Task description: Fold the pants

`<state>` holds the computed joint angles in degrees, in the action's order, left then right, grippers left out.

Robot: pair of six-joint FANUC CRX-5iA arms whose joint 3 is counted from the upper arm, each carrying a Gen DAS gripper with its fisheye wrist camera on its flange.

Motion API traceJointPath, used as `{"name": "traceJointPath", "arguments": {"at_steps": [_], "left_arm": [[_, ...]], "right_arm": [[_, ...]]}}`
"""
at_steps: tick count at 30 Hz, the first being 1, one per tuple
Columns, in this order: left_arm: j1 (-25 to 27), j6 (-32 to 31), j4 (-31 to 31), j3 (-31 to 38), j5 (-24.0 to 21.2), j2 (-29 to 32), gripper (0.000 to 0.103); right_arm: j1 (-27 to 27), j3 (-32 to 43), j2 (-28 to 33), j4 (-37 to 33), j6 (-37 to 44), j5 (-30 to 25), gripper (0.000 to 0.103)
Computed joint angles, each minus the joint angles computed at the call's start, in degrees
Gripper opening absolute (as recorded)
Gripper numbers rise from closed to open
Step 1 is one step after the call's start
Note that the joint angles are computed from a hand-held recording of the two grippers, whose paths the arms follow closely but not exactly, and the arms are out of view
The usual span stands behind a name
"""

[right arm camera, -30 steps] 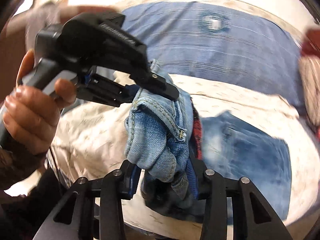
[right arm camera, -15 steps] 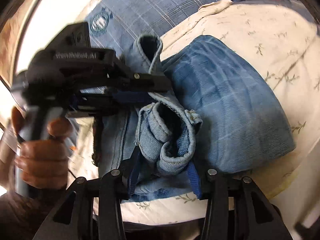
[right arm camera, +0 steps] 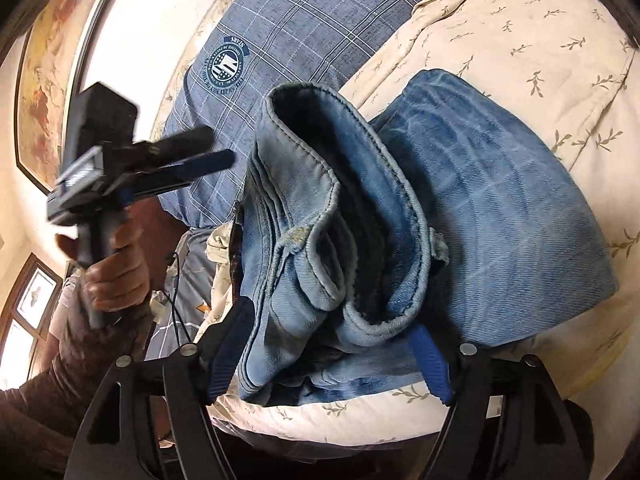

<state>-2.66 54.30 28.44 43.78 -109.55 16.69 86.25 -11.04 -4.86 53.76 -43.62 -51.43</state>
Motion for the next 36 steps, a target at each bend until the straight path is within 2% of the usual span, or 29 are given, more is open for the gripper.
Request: {"name": "traceJointPath", "arguments": {"at_steps": [2, 3, 5, 8, 10, 12, 13, 14, 15, 19, 22, 25, 28, 30, 32, 36], "left_arm": [[-1.5, -1.6, -1.8, 1.9, -1.6, 1.5, 0.066], [-2.1, -3.5, -3.1, 0.9, -0.5, 0.8, 0.067], [-2.9, -5.6, -5.1, -0.7, 2.3, 0.1, 0.068], [-3.4, -5.2, -5.4, -6.5, 8.2, -1.9, 0.066], [-3.1, -5.5, -4.8, -11.3, 12.0, -4.4, 0.057], [-2.1, -6.1, -3.3, -15.3, 14.3, -6.7, 0.044], [-1.5, -6.4, -2.3, -16.5, 14.6, -7.3, 0.041], [-0.8, -6.8, -0.8, -17.5, 14.4, -8.2, 0.034], [-0.3, -6.9, 0.4, -17.8, 14.2, -8.7, 0.031], [-0.1, -5.3, 3.4, -16.7, 13.0, -9.2, 0.030], [-2.2, -2.8, 3.1, -15.4, 13.8, -8.7, 0.031], [-5.5, 1.7, 0.1, -14.5, 15.1, -7.2, 0.032], [-9.8, 5.5, -8.8, -15.5, 18.0, -6.5, 0.036], [-9.9, 5.8, -9.1, -18.1, 21.1, -7.7, 0.039], [-9.7, 6.4, -8.8, -18.1, 21.0, -7.8, 0.039], [-8.4, 8.5, -8.2, -15.2, 17.5, -7.6, 0.040]], "right_arm": [[-0.4, -0.2, 0.0, -0.2, -0.5, 0.8, 0.078], [-0.5, -0.3, 0.0, -0.2, -1.1, 1.0, 0.078], [-1.2, -0.9, 0.0, -0.3, -1.8, 1.9, 0.078], [-2.3, -0.5, 0.4, -1.2, -1.4, 2.7, 0.078], [-1.6, -0.7, 0.3, -1.0, -2.8, 2.0, 0.077], [-0.5, 0.7, 0.8, -2.5, -2.0, -0.9, 0.063], [-0.1, 2.1, 1.3, -3.9, -0.5, -2.8, 0.052], [-0.2, 1.9, 1.2, -3.4, -0.6, -2.0, 0.048], [-0.3, 1.7, 1.0, -2.3, -1.1, -1.3, 0.047], [0.8, 2.6, 0.8, 3.9, -1.1, -3.4, 0.044], [1.6, 1.3, -0.5, 7.0, -3.5, -5.8, 0.044], [2.5, -2.8, -2.9, 7.3, -10.0, -7.5, 0.044], [2.1, -7.2, -4.9, 3.7, -15.6, -4.9, 0.047], [1.3, -11.3, -6.0, 7.4, -21.2, -1.3, 0.047], [0.8, -13.1, -6.8, 9.6, -23.0, 0.3, 0.051], [0.3, -14.3, -7.6, 10.7, -23.5, 1.9, 0.056]]}}
